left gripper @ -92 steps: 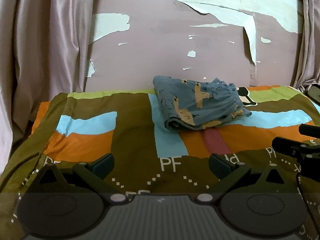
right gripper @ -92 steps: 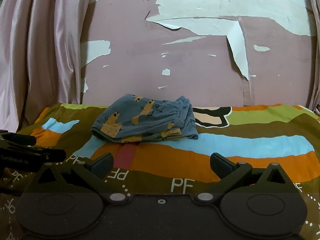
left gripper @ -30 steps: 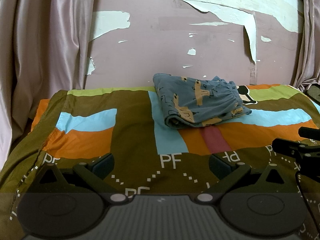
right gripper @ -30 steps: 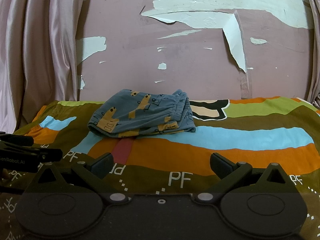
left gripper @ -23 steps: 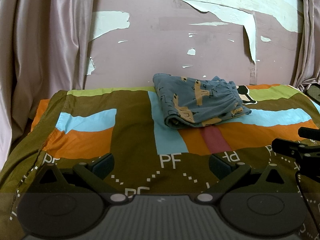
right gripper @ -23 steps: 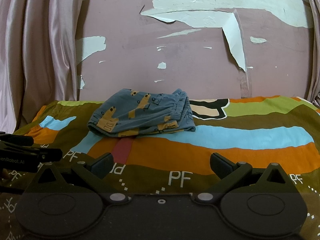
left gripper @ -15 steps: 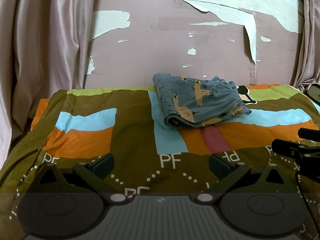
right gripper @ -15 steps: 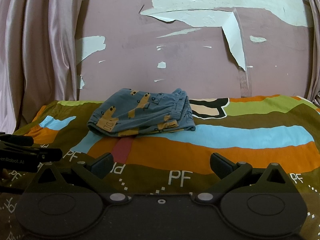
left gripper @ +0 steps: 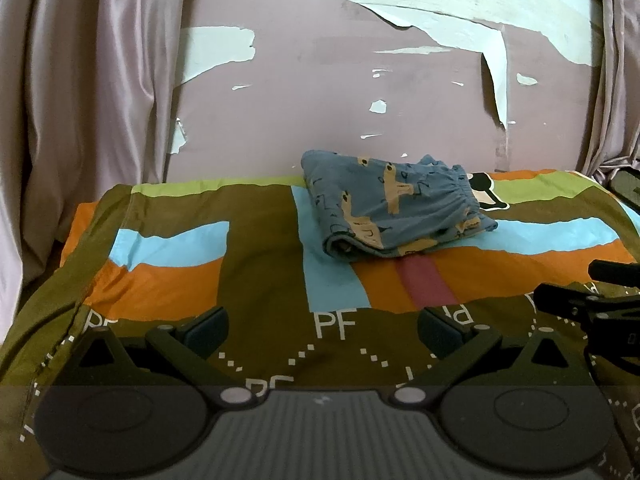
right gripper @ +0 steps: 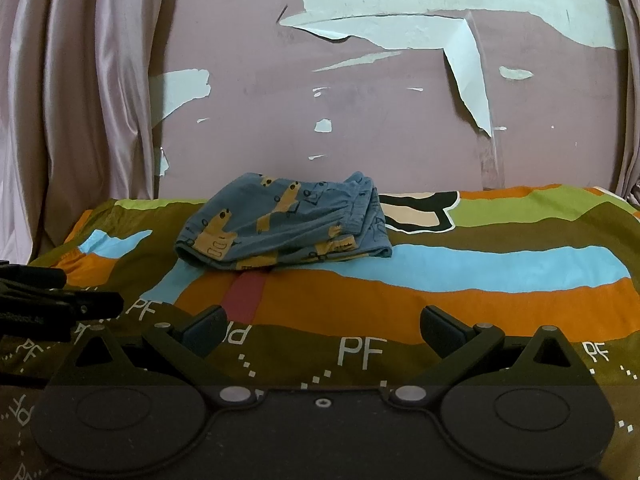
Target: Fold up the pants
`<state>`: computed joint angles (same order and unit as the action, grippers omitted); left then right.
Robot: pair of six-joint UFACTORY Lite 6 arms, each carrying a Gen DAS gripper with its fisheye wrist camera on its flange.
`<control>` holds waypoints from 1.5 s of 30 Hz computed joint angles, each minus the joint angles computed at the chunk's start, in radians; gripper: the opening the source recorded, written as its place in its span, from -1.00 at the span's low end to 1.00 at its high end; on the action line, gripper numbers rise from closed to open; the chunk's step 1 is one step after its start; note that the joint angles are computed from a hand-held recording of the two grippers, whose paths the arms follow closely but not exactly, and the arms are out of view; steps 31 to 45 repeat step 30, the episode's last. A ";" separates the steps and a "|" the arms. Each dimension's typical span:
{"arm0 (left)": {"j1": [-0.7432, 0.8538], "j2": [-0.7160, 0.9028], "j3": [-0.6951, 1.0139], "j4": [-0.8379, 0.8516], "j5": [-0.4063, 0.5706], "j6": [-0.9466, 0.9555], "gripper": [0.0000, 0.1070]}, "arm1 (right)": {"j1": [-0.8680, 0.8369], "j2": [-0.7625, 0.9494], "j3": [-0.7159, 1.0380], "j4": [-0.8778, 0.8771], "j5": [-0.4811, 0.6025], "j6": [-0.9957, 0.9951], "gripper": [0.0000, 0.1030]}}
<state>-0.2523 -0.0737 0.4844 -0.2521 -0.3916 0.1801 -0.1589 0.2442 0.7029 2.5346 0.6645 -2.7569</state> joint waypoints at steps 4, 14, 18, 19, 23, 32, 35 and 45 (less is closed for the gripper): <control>-0.004 0.004 0.002 -0.017 0.003 0.010 0.92 | 0.003 0.004 0.005 0.002 -0.003 0.002 0.99; -0.012 0.025 0.013 -0.049 0.004 0.039 0.92 | 0.006 0.019 0.018 0.004 -0.010 0.011 0.99; -0.022 0.027 0.011 -0.080 -0.003 0.073 0.92 | 0.006 0.020 0.018 0.002 -0.011 0.012 0.99; -0.025 0.027 0.010 -0.087 -0.005 0.079 0.92 | 0.006 0.019 0.017 0.003 -0.011 0.011 0.99; -0.028 0.025 0.007 -0.099 -0.009 0.092 0.92 | 0.008 0.018 0.017 0.005 -0.012 0.011 0.99; -0.023 0.020 0.005 -0.084 -0.008 0.083 0.92 | 0.008 0.019 0.018 0.004 -0.012 0.011 0.99; -0.023 0.020 0.005 -0.084 -0.008 0.083 0.92 | 0.008 0.019 0.018 0.004 -0.012 0.011 0.99; -0.023 0.020 0.005 -0.084 -0.008 0.083 0.92 | 0.008 0.019 0.018 0.004 -0.012 0.011 0.99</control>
